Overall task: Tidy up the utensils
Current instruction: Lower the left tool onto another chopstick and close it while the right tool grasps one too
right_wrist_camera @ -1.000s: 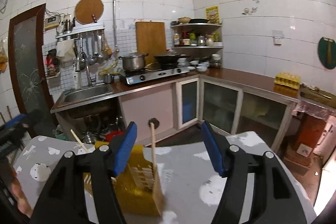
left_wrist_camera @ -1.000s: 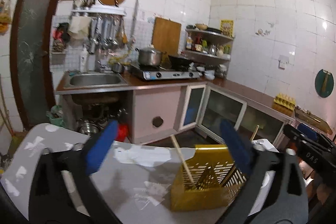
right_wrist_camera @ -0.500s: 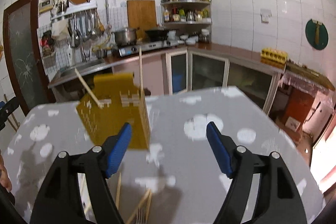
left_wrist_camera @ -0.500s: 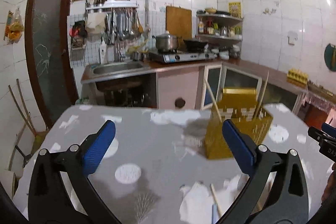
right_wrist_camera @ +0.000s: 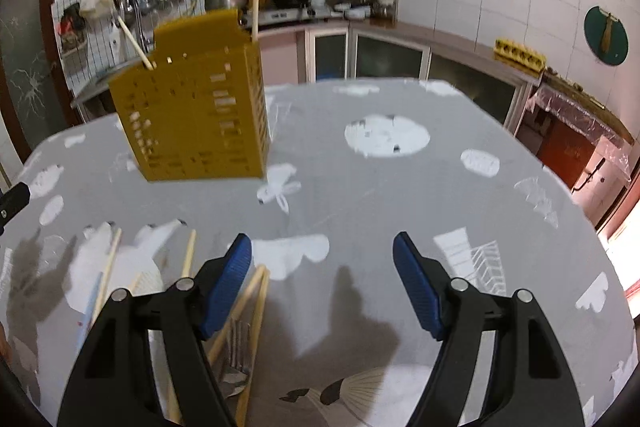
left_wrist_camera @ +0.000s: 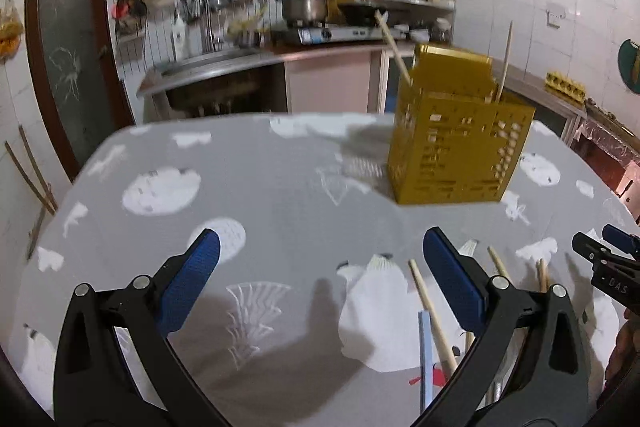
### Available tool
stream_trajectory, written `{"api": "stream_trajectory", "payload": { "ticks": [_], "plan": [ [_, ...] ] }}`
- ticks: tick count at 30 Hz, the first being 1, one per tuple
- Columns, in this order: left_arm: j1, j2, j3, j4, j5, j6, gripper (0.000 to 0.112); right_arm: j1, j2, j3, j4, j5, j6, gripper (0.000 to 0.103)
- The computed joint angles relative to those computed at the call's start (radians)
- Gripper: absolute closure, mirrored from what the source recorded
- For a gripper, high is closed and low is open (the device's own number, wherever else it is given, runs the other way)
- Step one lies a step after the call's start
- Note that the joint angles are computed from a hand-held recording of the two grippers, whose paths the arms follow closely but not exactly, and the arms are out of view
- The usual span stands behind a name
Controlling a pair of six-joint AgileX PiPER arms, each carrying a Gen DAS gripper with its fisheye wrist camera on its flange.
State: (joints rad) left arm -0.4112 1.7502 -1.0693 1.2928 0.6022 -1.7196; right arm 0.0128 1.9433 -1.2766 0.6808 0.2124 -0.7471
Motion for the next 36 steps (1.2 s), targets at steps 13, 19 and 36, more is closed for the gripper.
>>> {"api": "stream_trajectory", "payload": {
  "ticks": [13, 19, 36],
  "plan": [
    [0.010, 0.156, -0.151, -0.238, -0.012, 0.216, 0.014, 0.026, 0.081, -0.050, -0.225, 0.062, 0.214, 0.032],
    [-0.006, 0.201, -0.201, -0.291, 0.007, 0.284, 0.014, 0.029, 0.098, -0.075, -0.260, 0.102, 0.253, 0.038],
    [0.010, 0.316, -0.380, -0.591, 0.045, 0.594, 0.022, 0.055, 0.129, -0.139, -0.322, 0.143, 0.334, 0.084]
  ]
}}
